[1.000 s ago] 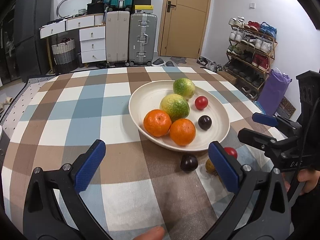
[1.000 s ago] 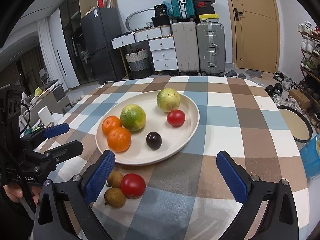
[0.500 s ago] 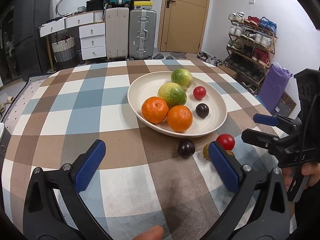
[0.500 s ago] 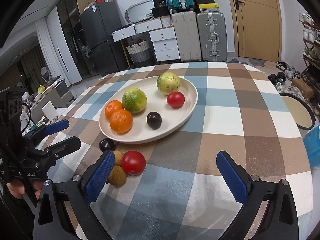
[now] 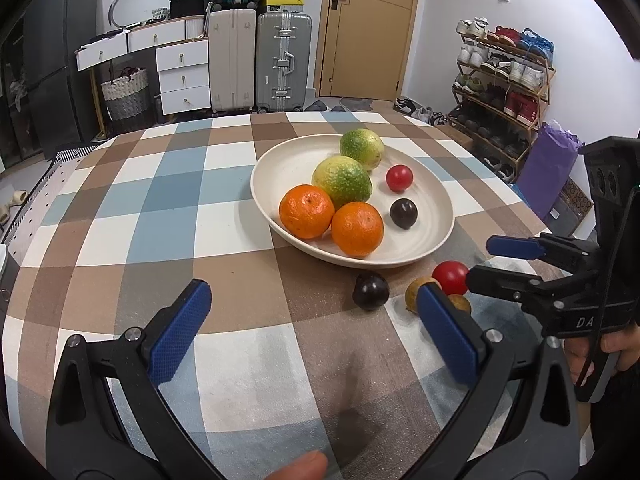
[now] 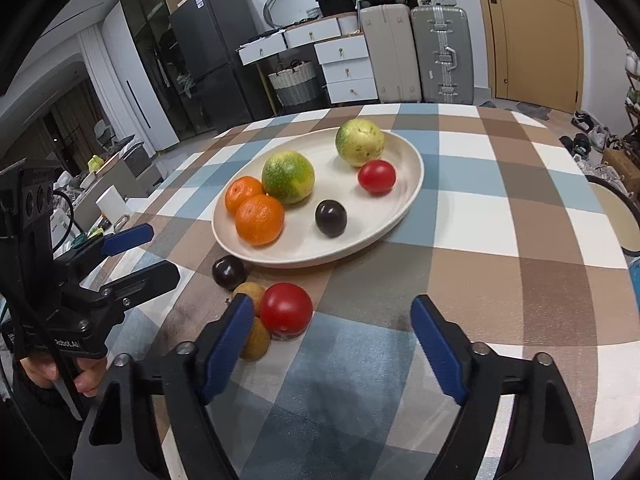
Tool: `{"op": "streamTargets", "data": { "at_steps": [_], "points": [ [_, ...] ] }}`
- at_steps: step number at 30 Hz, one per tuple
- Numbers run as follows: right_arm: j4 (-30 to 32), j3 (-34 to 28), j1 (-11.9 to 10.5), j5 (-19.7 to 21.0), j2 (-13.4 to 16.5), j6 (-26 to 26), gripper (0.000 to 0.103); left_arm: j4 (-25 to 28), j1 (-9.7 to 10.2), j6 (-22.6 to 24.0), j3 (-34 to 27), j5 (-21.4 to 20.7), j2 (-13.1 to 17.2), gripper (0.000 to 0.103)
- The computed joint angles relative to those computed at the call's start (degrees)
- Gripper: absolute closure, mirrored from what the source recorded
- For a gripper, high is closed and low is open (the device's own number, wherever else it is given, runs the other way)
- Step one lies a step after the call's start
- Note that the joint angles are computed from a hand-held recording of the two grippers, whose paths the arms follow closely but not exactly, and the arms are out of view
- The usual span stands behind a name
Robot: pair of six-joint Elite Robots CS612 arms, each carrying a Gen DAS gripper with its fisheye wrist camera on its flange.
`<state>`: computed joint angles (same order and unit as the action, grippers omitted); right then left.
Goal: Organize fruits
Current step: 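Withdraw both open tools toward the remaining tomato and brown fruits, then close right tool on the second red tomato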
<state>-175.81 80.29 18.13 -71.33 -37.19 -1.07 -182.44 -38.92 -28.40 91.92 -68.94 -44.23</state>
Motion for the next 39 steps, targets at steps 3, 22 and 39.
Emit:
{"op": "streamTargets", "data": {
  "at_steps": [3, 22, 39],
  "points": [
    [0.7, -0.2, -0.2, 1.9, 0.1, 0.1, 0.028, 0.3, 0.0, 0.2, -0.2, -0.3, 0.1, 0.001],
    [2.7, -1.4, -0.6, 6.7, 0.8, 0.5, 0.052, 1.4, -0.15, 1.4, -0.6, -0.5, 0.2, 0.001],
    [1.2, -0.8, -0.5, 3.6, 0.4, 0.0, 0.056, 1.7, -0.24, 1.6, -0.6, 0.1, 0.1, 0.001]
  ]
}}
